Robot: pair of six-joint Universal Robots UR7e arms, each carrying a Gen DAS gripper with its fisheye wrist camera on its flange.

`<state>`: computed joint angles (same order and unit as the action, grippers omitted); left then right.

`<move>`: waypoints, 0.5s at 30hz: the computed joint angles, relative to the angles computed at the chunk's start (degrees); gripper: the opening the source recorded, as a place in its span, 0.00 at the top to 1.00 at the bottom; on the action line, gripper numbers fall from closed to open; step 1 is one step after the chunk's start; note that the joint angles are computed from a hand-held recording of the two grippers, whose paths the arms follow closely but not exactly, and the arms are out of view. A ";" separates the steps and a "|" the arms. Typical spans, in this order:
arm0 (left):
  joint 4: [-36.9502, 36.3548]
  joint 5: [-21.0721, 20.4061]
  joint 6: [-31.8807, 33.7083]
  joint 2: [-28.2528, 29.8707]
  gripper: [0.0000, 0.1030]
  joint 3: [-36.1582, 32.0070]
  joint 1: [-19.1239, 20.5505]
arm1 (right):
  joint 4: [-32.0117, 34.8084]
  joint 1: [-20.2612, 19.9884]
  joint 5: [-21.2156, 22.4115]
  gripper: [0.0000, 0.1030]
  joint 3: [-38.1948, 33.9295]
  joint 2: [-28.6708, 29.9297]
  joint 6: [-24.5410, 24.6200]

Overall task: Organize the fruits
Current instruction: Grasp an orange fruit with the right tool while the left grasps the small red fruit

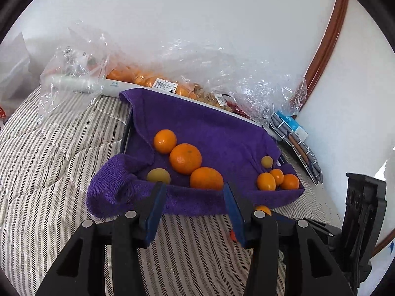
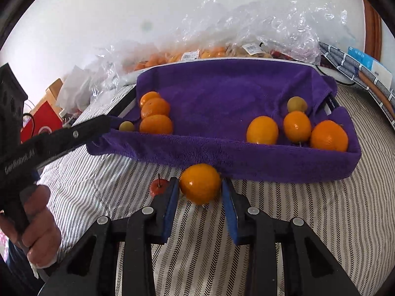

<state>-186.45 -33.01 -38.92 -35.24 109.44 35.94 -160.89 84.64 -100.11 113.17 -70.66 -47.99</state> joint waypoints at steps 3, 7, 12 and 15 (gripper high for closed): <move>1.97 -2.27 1.32 0.50 0.55 -0.95 0.29 | -2.45 -0.56 0.79 0.66 1.11 -1.15 -0.92; 5.22 -6.23 4.23 1.67 0.55 -3.02 0.43 | -6.89 -2.29 1.61 0.66 2.74 -3.51 -2.79; 13.49 -11.22 3.68 2.97 0.55 -6.64 1.12 | -6.17 -4.31 1.19 0.66 2.74 -6.21 -4.37; 13.94 -11.06 4.38 3.56 0.55 -7.28 0.81 | -6.65 -5.63 2.47 0.66 3.29 -7.38 -4.73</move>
